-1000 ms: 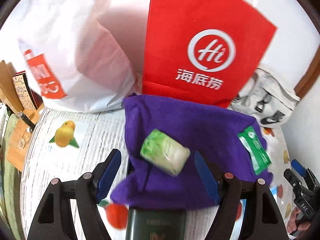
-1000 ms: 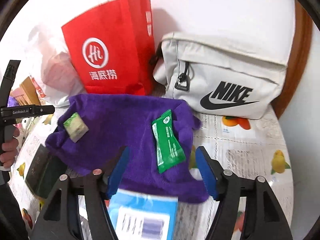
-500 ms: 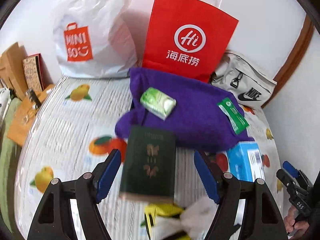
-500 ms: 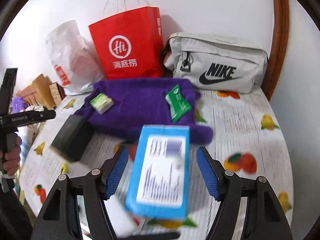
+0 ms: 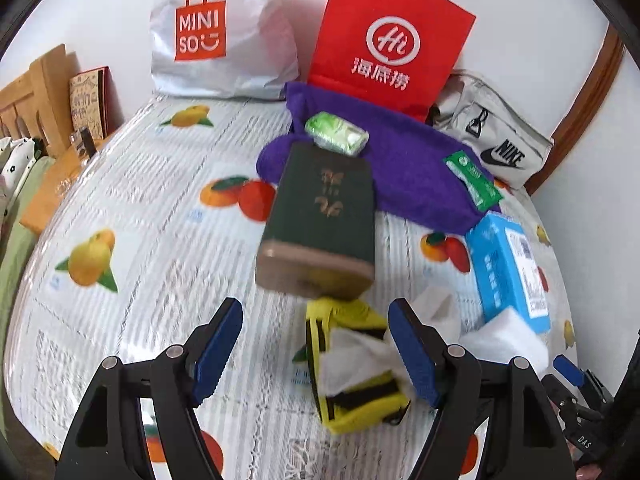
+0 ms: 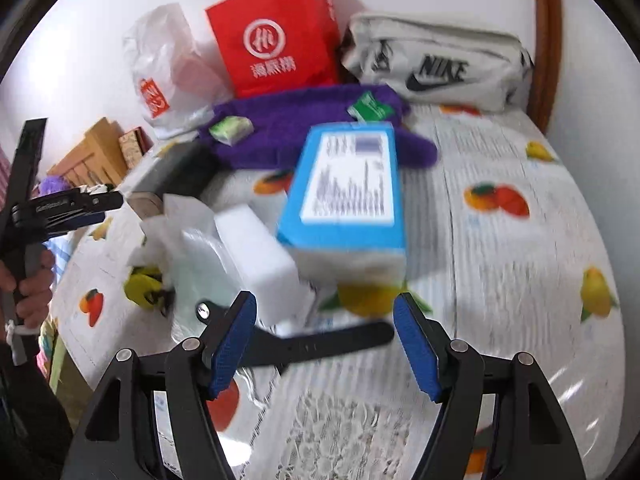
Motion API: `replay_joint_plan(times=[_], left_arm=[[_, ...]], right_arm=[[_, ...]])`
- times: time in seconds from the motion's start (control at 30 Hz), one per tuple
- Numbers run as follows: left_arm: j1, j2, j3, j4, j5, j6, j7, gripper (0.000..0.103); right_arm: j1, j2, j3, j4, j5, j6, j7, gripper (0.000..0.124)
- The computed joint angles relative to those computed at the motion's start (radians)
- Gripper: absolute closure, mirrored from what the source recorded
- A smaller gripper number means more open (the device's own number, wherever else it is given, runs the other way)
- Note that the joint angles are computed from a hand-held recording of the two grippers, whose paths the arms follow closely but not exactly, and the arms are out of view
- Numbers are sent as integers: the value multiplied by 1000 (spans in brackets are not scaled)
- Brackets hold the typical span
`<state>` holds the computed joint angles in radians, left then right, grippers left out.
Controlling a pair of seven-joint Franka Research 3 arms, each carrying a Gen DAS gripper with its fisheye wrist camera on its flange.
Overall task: Organize soft objects
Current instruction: 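Grasp the white sponge with the right tool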
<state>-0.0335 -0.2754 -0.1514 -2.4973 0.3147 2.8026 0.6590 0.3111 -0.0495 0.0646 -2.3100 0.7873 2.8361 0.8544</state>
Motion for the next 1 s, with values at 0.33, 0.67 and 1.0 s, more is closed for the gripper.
replay_joint_plan(times=[0.33,0.67,1.0], left_arm=[[-13,-23,5,-76,-21,64,16,30],[-21,-43,16,-135,-48,96,41,30],[-79,-6,18,-120,-112,87,117,28]], right_arm=[[1,83,19,91,237,-49,-232,65],[1,-13,22,35,486,-88,-485,91],[27,-106,-23,-96,409,81,-433,91]])
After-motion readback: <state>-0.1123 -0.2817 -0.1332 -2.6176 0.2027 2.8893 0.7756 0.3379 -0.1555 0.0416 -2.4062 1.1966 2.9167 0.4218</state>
